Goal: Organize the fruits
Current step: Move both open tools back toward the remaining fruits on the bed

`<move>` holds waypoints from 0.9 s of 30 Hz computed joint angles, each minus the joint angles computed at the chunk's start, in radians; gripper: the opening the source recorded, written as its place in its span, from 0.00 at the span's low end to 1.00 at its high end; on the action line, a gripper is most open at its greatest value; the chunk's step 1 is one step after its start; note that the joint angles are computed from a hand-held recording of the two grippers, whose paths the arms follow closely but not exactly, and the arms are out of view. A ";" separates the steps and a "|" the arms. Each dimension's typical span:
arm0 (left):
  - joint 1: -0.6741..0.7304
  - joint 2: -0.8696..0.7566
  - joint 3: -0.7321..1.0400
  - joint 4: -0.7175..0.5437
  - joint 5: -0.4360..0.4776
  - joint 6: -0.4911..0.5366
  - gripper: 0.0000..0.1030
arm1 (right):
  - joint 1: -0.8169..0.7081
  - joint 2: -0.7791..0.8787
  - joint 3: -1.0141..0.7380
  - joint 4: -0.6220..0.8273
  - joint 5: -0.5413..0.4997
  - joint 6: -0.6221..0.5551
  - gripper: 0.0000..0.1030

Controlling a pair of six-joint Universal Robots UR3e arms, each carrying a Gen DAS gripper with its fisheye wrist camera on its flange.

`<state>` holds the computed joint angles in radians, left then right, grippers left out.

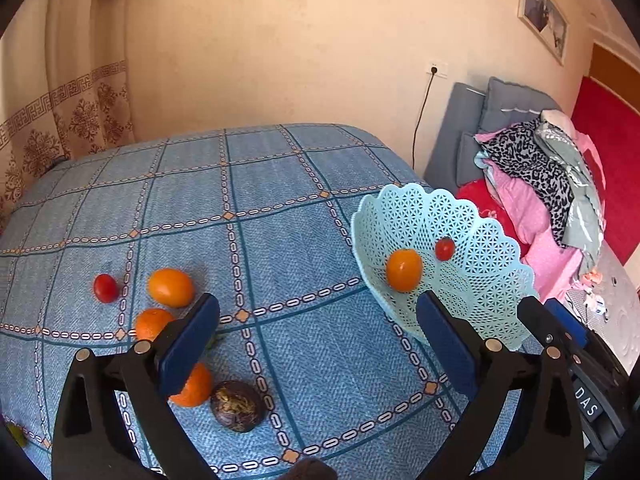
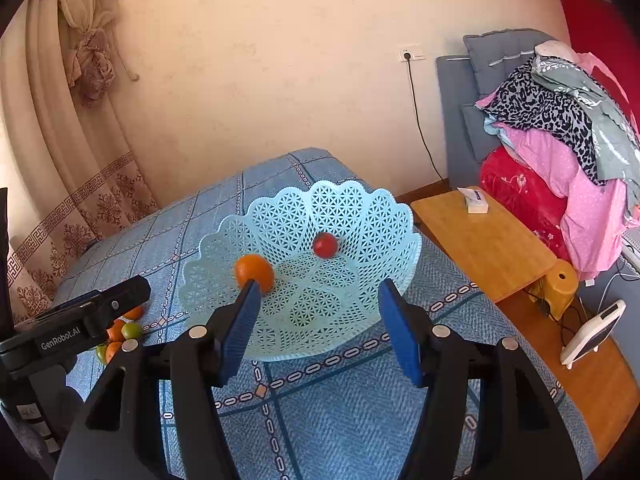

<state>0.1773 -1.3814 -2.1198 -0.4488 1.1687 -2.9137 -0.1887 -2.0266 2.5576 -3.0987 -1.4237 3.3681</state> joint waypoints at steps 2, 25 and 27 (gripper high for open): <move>0.047 0.029 -0.023 -0.004 -0.018 -0.004 0.95 | 0.042 0.026 -0.019 -0.009 -0.029 0.009 0.61; 0.770 0.686 -0.296 -0.450 -0.261 0.427 0.95 | 0.453 0.350 -0.231 -0.109 -0.246 0.104 0.67; 0.856 0.734 -0.293 -0.562 -0.293 0.505 0.95 | 0.478 0.380 -0.254 -0.107 -0.250 0.110 0.67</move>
